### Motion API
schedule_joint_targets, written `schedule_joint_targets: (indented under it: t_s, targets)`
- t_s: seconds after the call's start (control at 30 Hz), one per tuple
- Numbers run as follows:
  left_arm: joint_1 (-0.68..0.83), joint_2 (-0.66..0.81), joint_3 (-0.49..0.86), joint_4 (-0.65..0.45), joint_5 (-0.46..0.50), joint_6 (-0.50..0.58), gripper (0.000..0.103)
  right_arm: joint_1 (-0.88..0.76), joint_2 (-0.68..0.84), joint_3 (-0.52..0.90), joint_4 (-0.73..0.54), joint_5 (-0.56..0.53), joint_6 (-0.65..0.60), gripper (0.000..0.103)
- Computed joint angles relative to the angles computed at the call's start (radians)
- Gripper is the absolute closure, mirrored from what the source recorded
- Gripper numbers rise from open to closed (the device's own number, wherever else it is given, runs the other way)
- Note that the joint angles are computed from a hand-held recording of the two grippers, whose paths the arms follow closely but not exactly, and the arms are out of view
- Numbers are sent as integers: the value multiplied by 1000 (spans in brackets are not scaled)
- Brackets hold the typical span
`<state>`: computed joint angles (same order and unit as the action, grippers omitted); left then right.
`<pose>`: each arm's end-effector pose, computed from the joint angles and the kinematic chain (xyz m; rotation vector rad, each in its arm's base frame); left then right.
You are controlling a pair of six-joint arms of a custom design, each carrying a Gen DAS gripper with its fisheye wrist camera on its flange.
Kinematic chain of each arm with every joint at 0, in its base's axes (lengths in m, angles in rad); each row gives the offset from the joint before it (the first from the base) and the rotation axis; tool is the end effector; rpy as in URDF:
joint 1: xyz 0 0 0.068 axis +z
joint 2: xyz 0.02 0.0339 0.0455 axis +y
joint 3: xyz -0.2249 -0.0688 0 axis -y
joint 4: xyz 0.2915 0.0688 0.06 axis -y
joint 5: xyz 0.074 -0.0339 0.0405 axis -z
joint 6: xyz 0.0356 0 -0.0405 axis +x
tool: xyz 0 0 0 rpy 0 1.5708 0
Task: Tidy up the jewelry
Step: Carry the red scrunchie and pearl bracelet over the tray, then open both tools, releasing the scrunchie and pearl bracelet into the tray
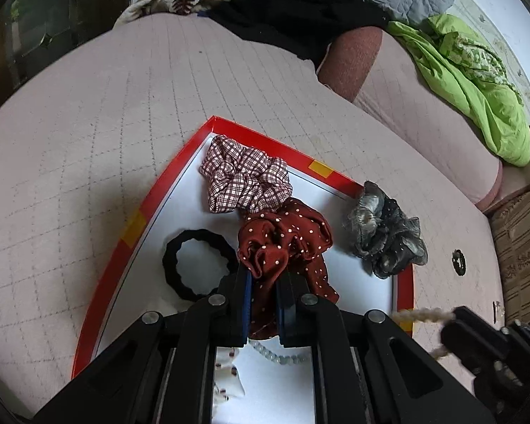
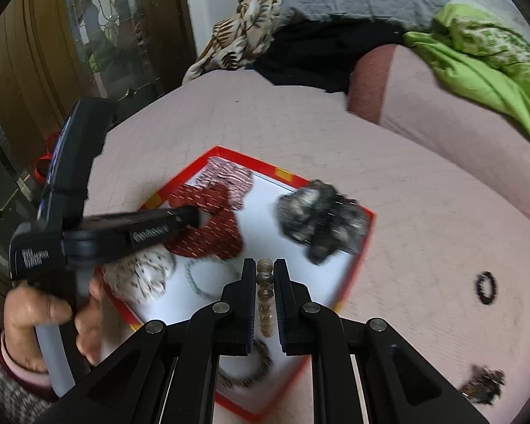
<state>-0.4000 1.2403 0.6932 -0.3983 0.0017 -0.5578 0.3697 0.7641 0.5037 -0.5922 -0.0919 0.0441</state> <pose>0.2683 -0.1135 0.1370 -0.2011 2.5529 -0.3834 0.2103 0.0850 0.1696 -0.4371 2.4014 0.2980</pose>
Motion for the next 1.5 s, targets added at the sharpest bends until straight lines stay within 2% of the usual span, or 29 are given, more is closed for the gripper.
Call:
schedule_joint_targets:
  t_s: [0.1, 0.2, 0.37, 0.5, 0.63, 0.67, 0.73, 0.77, 0.9, 0.97, 1.03, 1.13, 1.27, 1.37, 1.5]
  targets:
    - [31, 57, 16, 48, 63, 7, 93, -11, 89, 9, 91, -44, 38, 92]
    - [40, 132, 51, 81, 87, -1, 93, -25, 201, 18, 163, -44, 57, 91]
    - [21, 221, 101, 94, 64, 0, 93, -57, 293, 13, 208, -21, 51, 91]
    - [5, 226, 103, 89, 45, 9, 92, -65, 319, 8, 215, -3, 32, 91]
    - [0, 186, 76, 103, 42, 3, 81, -74, 323, 2, 213, -9, 27, 90]
    - [-1, 169, 66, 107, 42, 2, 79, -77, 307, -4, 206, -13, 26, 88]
    - [-10, 139, 49, 110, 31, 2, 79, -78, 272, -16, 197, -7, 26, 67]
    - [-14, 119, 39, 108, 25, 6, 79, -79, 237, -29, 187, -1, 25, 64]
    - [-50, 22, -9, 89, -26, 14, 72, -81, 67, -80, 112, 32, -2, 64]
    - [-87, -23, -28, 73, -92, 18, 71, -103, -82, -124, 36, 44, -33, 62]
    - [-130, -54, -39, 60, -164, 17, 71, -140, -204, -158, -34, 41, -64, 55]
    - [-199, -96, -56, 50, -264, 9, 71, -289, -432, -228, -193, -36, -146, 54]
    - [-302, -122, -60, 43, -381, -21, 64, -556, -598, -267, -366, -193, -291, 54]
    - [-399, -115, -48, 23, -476, -61, 62, -805, -617, -258, -456, -329, -447, 54]
    - [-530, -74, -8, -39, -554, -130, 62, -1159, -508, -200, -540, -505, -728, 54]
